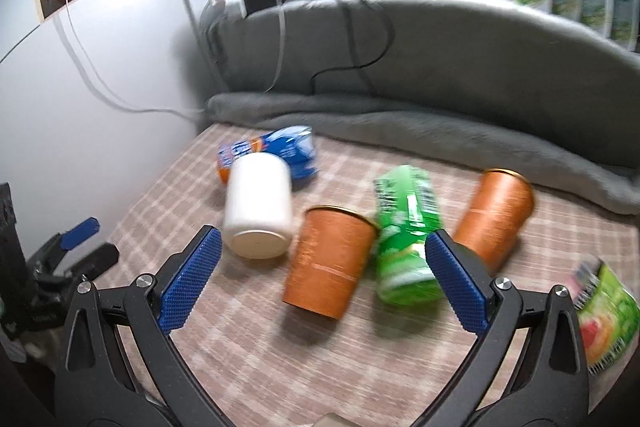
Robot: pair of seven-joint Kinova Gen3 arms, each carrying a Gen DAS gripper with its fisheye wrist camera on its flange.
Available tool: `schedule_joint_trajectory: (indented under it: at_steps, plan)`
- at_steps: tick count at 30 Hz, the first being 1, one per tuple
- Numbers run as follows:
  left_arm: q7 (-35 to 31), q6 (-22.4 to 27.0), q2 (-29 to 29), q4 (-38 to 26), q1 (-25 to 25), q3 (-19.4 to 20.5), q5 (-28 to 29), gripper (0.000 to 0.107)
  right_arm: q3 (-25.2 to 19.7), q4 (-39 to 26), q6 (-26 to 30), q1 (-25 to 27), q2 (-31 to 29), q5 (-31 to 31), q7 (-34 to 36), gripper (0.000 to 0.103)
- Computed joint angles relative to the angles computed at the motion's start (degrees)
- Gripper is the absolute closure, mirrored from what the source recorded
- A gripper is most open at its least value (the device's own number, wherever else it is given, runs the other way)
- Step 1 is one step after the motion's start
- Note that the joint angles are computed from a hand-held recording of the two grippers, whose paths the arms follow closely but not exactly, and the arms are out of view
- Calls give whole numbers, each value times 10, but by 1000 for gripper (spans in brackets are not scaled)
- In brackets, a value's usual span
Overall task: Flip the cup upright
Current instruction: 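Move the right tool toward the white cup lying on its side, then close the right gripper around the white cup's body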
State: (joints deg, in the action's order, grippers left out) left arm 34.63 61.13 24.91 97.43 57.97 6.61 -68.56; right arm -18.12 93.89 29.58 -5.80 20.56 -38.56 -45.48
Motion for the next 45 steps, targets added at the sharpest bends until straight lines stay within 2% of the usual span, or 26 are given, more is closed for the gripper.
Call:
schedule_joint_trajectory:
  at_steps: [6, 13, 18, 23, 33, 37, 41, 45]
  plan:
    - [20, -29, -14, 27, -14, 2, 8, 5, 29, -115, 101, -59, 67, 70, -72, 0]
    - [48, -57, -27, 52, -28, 6, 4, 5, 41, -231, 187, -102, 143, 128, -143, 1]
    - [66, -71, -32, 67, -37, 7, 3, 5, 51, -324, 252, -132, 197, 164, -187, 6]
    - [75, -76, -35, 76, -41, 9, 1, 5, 61, -378, 282, -163, 228, 201, -214, 11]
    - [92, -74, -39, 88, -47, 13, -2, 5, 72, -435, 322, -194, 254, 243, -231, 15]
    - [93, -73, -40, 88, -48, 15, -5, 5, 80, -443, 328, -210, 261, 264, -234, 15]
    - [92, -70, -41, 88, -49, 16, -5, 5, 84, -446, 330, -221, 265, 278, -236, 26]
    - [90, -64, -43, 87, -49, 18, -2, 5, 80, -434, 318, -221, 259, 280, -234, 26]
